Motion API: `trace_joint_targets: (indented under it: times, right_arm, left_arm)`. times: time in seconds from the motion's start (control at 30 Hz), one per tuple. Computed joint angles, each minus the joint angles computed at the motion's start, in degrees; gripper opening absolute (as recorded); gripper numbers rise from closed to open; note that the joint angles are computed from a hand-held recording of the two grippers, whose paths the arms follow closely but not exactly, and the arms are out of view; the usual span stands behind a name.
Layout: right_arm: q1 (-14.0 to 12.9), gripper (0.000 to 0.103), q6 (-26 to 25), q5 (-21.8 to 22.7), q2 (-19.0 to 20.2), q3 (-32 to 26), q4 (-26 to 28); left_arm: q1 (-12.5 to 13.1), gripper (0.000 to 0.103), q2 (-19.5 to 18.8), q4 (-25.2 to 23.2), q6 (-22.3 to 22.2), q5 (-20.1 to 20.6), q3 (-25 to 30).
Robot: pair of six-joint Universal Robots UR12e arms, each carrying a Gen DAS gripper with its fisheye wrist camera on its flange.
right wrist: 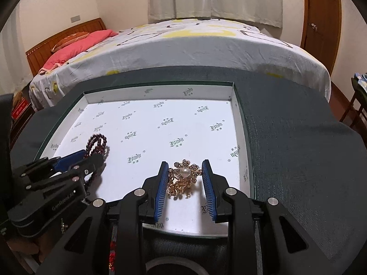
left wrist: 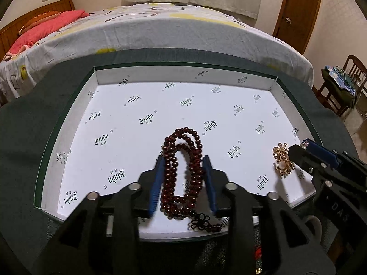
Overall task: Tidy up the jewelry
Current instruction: 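Open the left tool over the box releasing the bracelet while the right tool releases the brooch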
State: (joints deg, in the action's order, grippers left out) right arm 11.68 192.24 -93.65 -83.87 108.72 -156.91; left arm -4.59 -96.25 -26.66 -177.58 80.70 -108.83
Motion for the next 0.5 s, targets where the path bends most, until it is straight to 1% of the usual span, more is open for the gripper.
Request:
trace_joint_targets:
  times: [0.03, 0.07, 0.13, 0.17, 0.2, 0.33, 0.5]
  right_arm:
    - [-0.1, 0.033, 0.1, 0.1, 0.0, 0.0, 0.1]
    - [-0.2, 0.034, 0.2, 0.3, 0.1, 0.0, 0.0]
    - [-0.3, 0.057, 0.7, 0.5, 0.0, 0.3, -1.1]
    - [-0.2, 0.060, 1.0, 0.2, -0.1, 0.5, -2.0]
    - [-0.1, 0.062, 1.0, 0.0, -0.1, 0.6, -2.4]
    - [0.3, 0.062, 1.0, -0.5, -0.5, 0.8, -3.3]
    - [0.7, 0.062, 1.8, -1.2, -2.0, 1.8, -4.7]
  left_arm:
    - [0.0, 0.048, 0.0, 0.2, -0.1, 0.2, 0.0]
    - [0.0, 0.053, 0.0, 0.6, -0.3, 0.2, -0.1]
    - [0.0, 0.058, 0.1, 1.0, -0.7, 0.3, -0.2]
    - [0.1, 0.063, 0.1, 1.3, -0.9, 0.4, -0.2]
    - [0.1, 0.065, 0.2, 1.4, -0.9, 0.4, -0.2]
    - [0.4, 0.069, 0.6, 2.1, -1.1, 0.3, -0.4]
    - [0.9, 0.074, 2.3, 3.7, -1.2, -0.3, -1.6]
